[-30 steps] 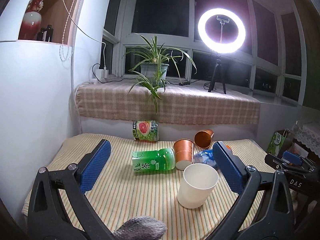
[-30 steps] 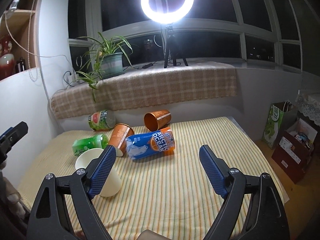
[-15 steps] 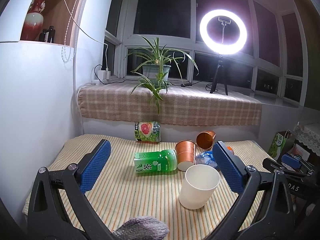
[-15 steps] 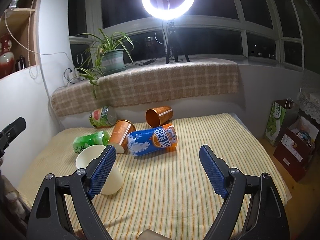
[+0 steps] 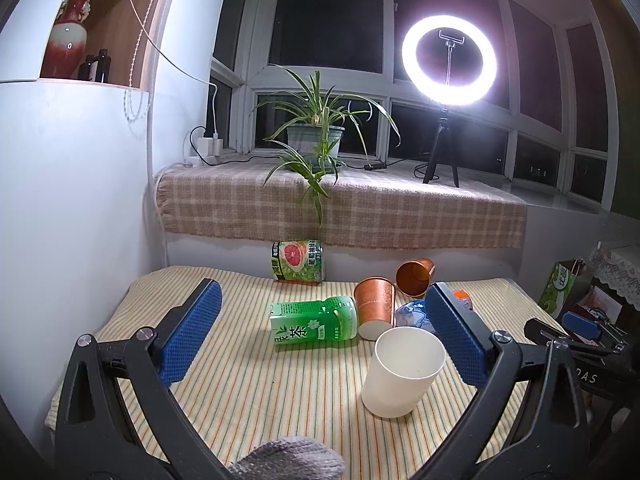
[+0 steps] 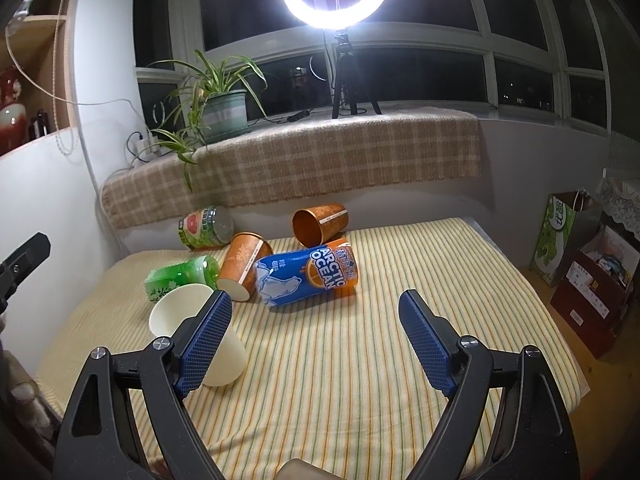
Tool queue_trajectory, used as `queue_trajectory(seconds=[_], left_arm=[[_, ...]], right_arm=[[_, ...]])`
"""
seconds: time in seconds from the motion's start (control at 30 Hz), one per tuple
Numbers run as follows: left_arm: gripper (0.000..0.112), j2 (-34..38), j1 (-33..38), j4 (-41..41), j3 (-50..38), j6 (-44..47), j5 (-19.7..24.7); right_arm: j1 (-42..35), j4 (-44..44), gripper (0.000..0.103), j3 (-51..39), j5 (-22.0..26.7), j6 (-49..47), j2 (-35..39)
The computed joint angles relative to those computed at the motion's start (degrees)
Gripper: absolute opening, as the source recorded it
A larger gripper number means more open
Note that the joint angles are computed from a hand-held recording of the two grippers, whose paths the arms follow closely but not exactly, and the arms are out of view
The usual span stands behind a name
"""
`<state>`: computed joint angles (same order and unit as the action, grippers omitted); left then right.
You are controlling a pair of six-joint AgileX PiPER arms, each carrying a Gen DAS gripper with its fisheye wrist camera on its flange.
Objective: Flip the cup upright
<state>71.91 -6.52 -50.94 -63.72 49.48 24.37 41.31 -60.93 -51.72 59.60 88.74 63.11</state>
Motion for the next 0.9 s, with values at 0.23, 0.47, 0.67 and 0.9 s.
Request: queue_trajectory(seconds=[0.23, 0.47, 0.67, 0.9], left_arm=[[0.103, 0.58, 0.43, -1.20, 0.03, 1.40, 0.02], [0.103, 1.18, 1.72, -4.86, 0.77, 5.44, 0.03], [0.103, 1.20, 2.14, -5.74, 1.01, 6.44, 0.24], [0.103, 1.23, 2.10, -5.47, 0.80, 6.23, 0.20]], right_arm=[[-0.19, 0.37, 0.086, -0.32, -0.47, -0.07, 0.84], [-0.10, 0.50, 0.086, -0.32, -0.45, 0.15, 0.99], [0.09, 0.60, 0.086, -0.43, -0.31, 0.20, 1.10], [0.02, 0.90, 0.086, -0.54, -0.57, 0.04, 1.49]])
